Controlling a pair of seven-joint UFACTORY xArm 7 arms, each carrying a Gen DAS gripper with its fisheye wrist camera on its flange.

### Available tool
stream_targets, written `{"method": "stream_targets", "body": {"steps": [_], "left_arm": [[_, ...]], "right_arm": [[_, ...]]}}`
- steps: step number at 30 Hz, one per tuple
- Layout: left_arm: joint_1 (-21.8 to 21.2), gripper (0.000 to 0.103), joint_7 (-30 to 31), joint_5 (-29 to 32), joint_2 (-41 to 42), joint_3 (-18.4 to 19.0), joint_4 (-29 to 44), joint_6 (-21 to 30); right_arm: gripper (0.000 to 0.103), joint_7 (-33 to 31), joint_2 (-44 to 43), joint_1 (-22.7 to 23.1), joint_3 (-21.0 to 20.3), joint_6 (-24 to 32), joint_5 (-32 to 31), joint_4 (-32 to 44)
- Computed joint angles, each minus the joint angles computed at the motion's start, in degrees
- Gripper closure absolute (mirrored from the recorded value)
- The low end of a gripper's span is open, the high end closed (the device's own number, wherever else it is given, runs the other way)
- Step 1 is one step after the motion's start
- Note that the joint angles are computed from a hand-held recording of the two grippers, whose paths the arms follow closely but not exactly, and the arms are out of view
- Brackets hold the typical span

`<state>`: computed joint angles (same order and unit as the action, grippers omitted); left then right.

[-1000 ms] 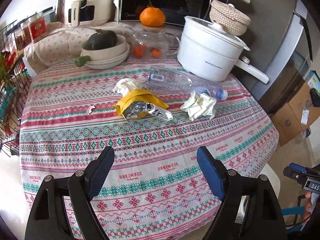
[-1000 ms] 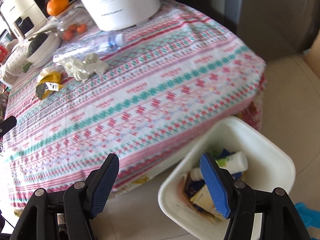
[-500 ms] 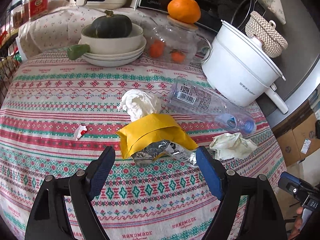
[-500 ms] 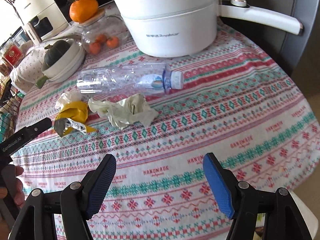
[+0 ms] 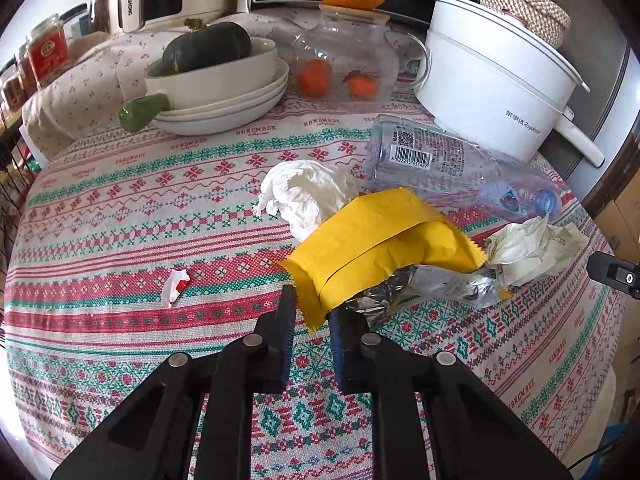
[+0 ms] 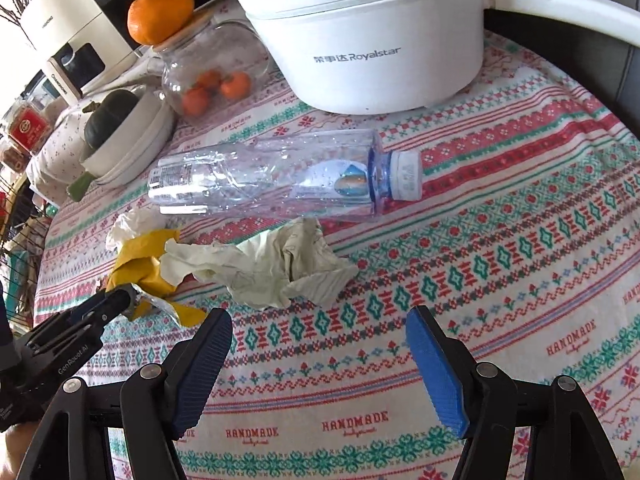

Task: Collect trash
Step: 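Grasp the crumpled pale green paper with right tool and lift it, then carry yellow bag and crumpled paper over the bin and open both tools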

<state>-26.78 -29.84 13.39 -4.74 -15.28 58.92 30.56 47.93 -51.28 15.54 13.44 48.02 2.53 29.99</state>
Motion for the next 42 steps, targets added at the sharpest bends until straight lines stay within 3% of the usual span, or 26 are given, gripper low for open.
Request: {"method": "stream_targets", "body": {"steps": [7,12,14,16,18,19,22,31,42], "left_arm": [[-0.1,0.093,-1.4,0.1,-0.9,-0.2,0.2,3.0],[-0.2,0.093,1.0,-3.3,-3.4,0.1,-1.1,5.9],[-0.2,0.094,2.2,-3.7,-4.2,-0.1,-1.6,7.1],[0.0,0.094,2.9,-4.4,-5.1,0.0,-2.0,7.7],[0.1,0.094,3.5,-5.8,-6.1,0.2,-2.5,7.9],[0.2,0.094,3.6,-6.4,-6.4,0.2,-2.6,8.1],[0.5,0.094,3.7,-7.1,-7.5,-0.1,-2.6,9.0],[-0.6,0.094,4.1,-8.1,-12.3,-2.0,-1.4,12.0],[-4.6,0.094,3.3,-11.2,-17.3,-5.7,0.3,14.7]], "right_arm": [[0.027,0.2,5.8,-0.2,1.7,-8.5,-1.5,-0.3],[0.028,1.7,10.4,-0.3,1.5,-16.2,-2.0,-1.3],[0.034,1.5,12.3,0.2,1.0,-19.0,-2.0,-1.8],[0.053,1.0,13.7,-0.1,1.3,-18.7,-3.2,-1.6],[0.060,1.2,12.8,-0.3,1.3,-20.0,-4.1,-2.9],[0.074,0.9,12.3,0.1,0.6,-20.8,-3.8,-3.5],[0.086,-0.3,10.3,1.4,-1.4,-21.1,-2.4,-4.8],[0.090,-3.3,1.4,2.4,-0.3,-9.0,-2.9,-2.6],[0.090,-4.6,-17.2,1.7,2.8,15.5,-3.1,3.0]]}}
